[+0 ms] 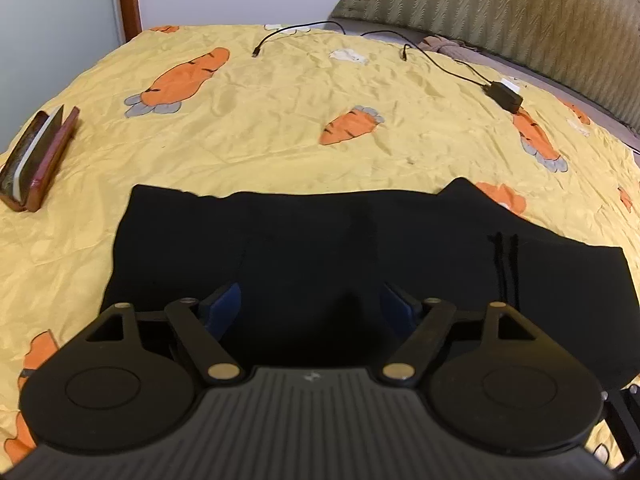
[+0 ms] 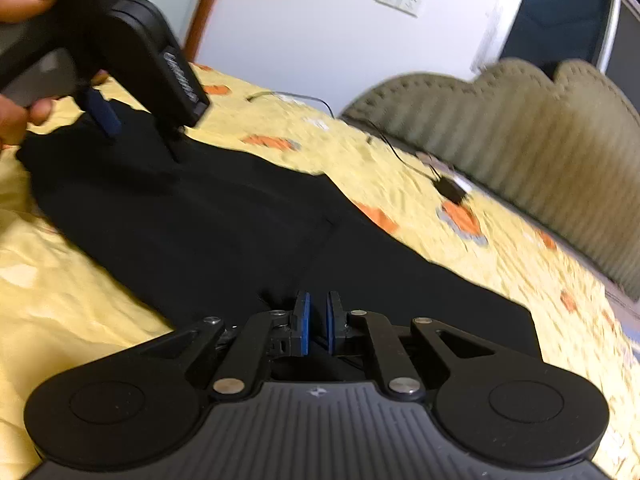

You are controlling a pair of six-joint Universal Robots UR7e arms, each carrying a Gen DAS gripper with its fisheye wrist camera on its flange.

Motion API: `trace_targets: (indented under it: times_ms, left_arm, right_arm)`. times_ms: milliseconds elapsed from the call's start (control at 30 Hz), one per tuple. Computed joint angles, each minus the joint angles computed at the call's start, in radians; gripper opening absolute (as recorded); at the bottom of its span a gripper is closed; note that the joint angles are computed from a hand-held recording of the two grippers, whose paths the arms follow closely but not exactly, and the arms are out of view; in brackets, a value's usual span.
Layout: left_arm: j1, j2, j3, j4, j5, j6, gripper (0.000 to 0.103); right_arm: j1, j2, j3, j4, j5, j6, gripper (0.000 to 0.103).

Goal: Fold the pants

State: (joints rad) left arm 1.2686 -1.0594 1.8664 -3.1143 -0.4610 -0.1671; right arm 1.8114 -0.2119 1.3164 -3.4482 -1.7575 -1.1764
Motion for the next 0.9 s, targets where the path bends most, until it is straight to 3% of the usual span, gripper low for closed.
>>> trace_targets:
  times_ms: [100,300,567,800,867,900]
  left_arm:
    - [-0.003,-0.016,0.021,-0.005,0.01,0.01,0.076]
    - [-0.016,-0.059,0.09,-0.064,0.078,0.027,0.092]
    - [-0.01,-0.141,0.161,-0.096,0.153,0.045,0.1]
    - [0.001,-0.156,0.176,-0.194,0.205,0.198,0.103]
    - [0.005,-0.167,0.179,-0.183,0.205,0.192,0.103]
    - [0.006,-0.167,0.179,-0.197,0.206,0.204,0.103]
  right_arm:
    - [0.012,0.001,0.029,-0.025,0.023,-0.037,0.008]
    - [0.042,0.001,0.086,-0.033,0.088,-0.122,0.008]
    - [0.081,0.032,0.121,-0.039,0.15,-0.264,0.008]
    - [0.109,0.068,0.099,-0.004,0.173,-0.312,0.011]
    - [0.121,0.088,0.084,-0.007,0.166,-0.331,0.016]
    - [0.125,0.097,0.077,-0.008,0.169,-0.339,0.027]
